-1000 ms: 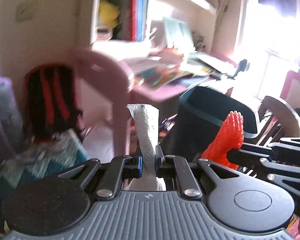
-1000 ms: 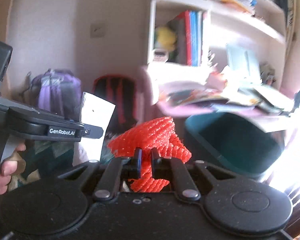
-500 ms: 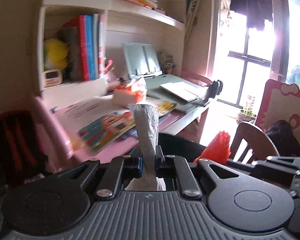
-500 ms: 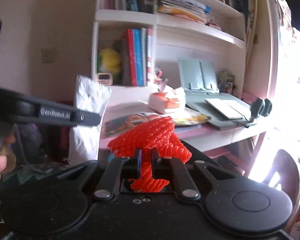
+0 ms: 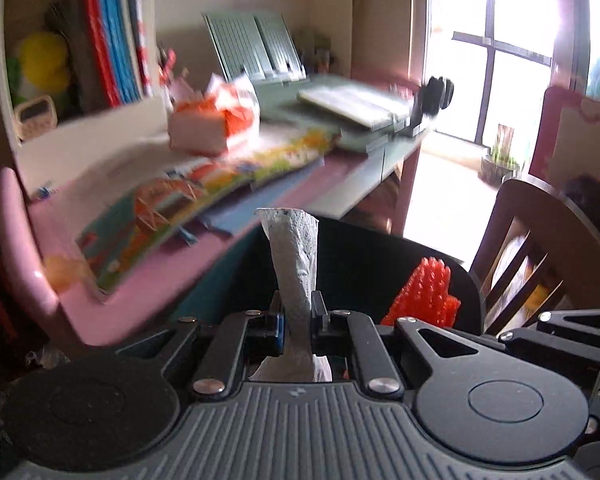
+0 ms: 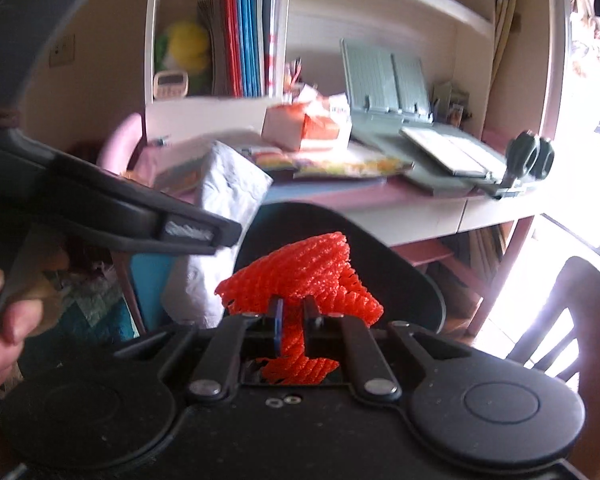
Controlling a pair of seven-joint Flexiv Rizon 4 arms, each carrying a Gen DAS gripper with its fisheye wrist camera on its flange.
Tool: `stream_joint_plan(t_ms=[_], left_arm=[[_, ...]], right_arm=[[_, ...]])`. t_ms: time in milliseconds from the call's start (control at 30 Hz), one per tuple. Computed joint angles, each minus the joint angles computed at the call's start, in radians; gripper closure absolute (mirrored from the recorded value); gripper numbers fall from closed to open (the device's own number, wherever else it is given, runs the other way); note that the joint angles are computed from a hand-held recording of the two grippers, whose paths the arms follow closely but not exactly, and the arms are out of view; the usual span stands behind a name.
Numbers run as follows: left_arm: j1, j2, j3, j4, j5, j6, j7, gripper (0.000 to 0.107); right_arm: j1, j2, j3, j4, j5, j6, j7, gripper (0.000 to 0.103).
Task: Collect trash
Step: 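Carry the foam net in the right tool and paper in the left tool to the bin, then open both tools over the green bin, dropping foam net and paper, then move both tools back down toward the trash under the quilt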
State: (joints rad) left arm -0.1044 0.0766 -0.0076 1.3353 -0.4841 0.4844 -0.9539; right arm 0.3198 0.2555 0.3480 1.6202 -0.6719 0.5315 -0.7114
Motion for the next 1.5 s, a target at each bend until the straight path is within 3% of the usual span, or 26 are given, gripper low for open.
stream_joint_plan(t_ms=[400, 433, 567, 633, 800, 900, 1133, 1233, 1367, 1500], left_arm=[[0.004, -0.042, -0.014, -0.009, 0.083, -0.078, -0.040, 0.094], [0.005, -0.041, -0.013, -0.009, 0.083, -0.083, -0.042, 0.090], [0.006, -0.030, -0.008, 0.010, 0.067, -0.066, -0.042, 0.056], [0.007, -0.020, -0.004, 0.018, 0.058, -0.054, -0.045, 0.048], [0.013, 0.003, 0.009, 0.021, 0.017, -0.066, -0.029, 0.047], [0.018, 0.027, 0.023, 0.032, -0.016, -0.071, -0.016, 0.037], [0.036, 0.094, 0.071, 0.062, -0.068, -0.098, 0.032, 0.035], [0.049, 0.121, 0.098, 0.072, -0.091, -0.120, 0.042, 0.035], [0.064, 0.166, 0.140, 0.099, -0.127, -0.128, 0.086, 0.026], [0.088, 0.201, 0.193, 0.117, -0.161, -0.160, 0.124, 0.026]], right_arm=[[0.006, -0.021, -0.014, -0.004, 0.058, -0.030, -0.015, 0.078], [0.008, -0.025, -0.012, -0.010, 0.056, -0.045, -0.012, 0.076], [0.012, -0.022, -0.015, -0.009, 0.059, -0.056, 0.003, 0.070], [0.010, -0.015, -0.013, -0.003, 0.047, -0.048, 0.018, 0.065], [0.010, -0.001, -0.001, -0.008, 0.039, -0.049, 0.044, 0.059], [0.017, 0.004, 0.010, -0.021, 0.040, -0.065, 0.051, 0.057], [0.042, 0.008, 0.053, -0.057, 0.005, -0.115, 0.053, 0.056], [0.059, 0.001, 0.075, -0.078, -0.019, -0.147, 0.066, 0.053], [0.088, -0.006, 0.096, -0.101, -0.037, -0.160, 0.096, 0.047], [0.127, -0.033, 0.122, -0.136, -0.072, -0.176, 0.110, 0.045]])
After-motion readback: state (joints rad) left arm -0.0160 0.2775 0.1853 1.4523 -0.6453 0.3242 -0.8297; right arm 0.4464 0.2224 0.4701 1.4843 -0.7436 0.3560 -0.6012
